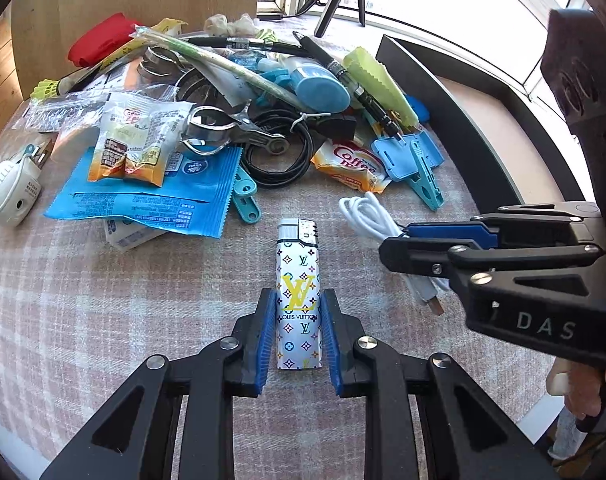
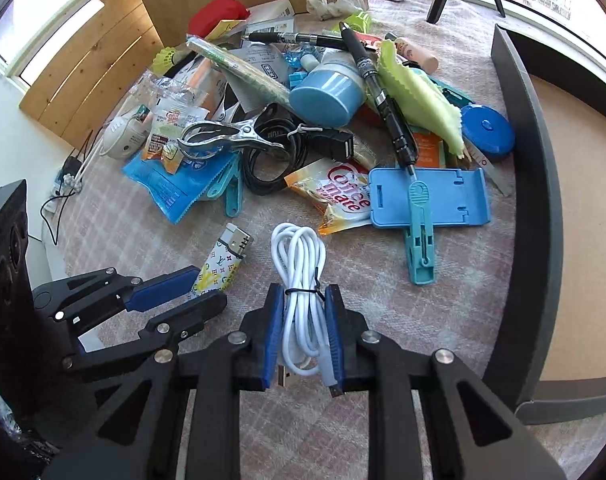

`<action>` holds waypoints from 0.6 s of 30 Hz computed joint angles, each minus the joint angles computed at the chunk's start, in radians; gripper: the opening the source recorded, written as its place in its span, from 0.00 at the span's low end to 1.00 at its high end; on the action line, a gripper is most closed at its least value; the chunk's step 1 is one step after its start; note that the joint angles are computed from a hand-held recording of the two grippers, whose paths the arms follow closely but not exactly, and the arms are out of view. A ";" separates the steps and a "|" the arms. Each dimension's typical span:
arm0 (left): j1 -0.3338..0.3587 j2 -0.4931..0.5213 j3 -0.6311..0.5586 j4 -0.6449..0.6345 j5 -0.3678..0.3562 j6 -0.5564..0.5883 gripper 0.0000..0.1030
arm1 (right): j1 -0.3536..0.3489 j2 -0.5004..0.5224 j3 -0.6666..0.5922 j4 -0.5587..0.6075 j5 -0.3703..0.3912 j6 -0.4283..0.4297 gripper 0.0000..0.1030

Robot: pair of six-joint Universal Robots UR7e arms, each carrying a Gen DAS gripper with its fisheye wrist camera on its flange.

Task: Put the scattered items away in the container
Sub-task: 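Carry lighter and cable to the black tray and open both tools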

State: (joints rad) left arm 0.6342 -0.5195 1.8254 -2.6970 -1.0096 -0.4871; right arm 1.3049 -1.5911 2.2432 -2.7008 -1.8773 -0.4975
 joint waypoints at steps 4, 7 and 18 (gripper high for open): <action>-0.006 -0.034 0.026 -0.003 0.014 -0.026 0.21 | -0.048 -0.080 -0.013 0.041 0.088 -0.010 0.20; -0.003 -0.060 0.019 -0.003 0.010 -0.005 0.21 | -0.046 -0.097 -0.026 0.013 0.101 0.003 0.20; -0.089 0.153 -0.306 0.019 -0.099 0.173 0.21 | -0.178 -0.172 -0.084 -0.127 0.083 0.058 0.20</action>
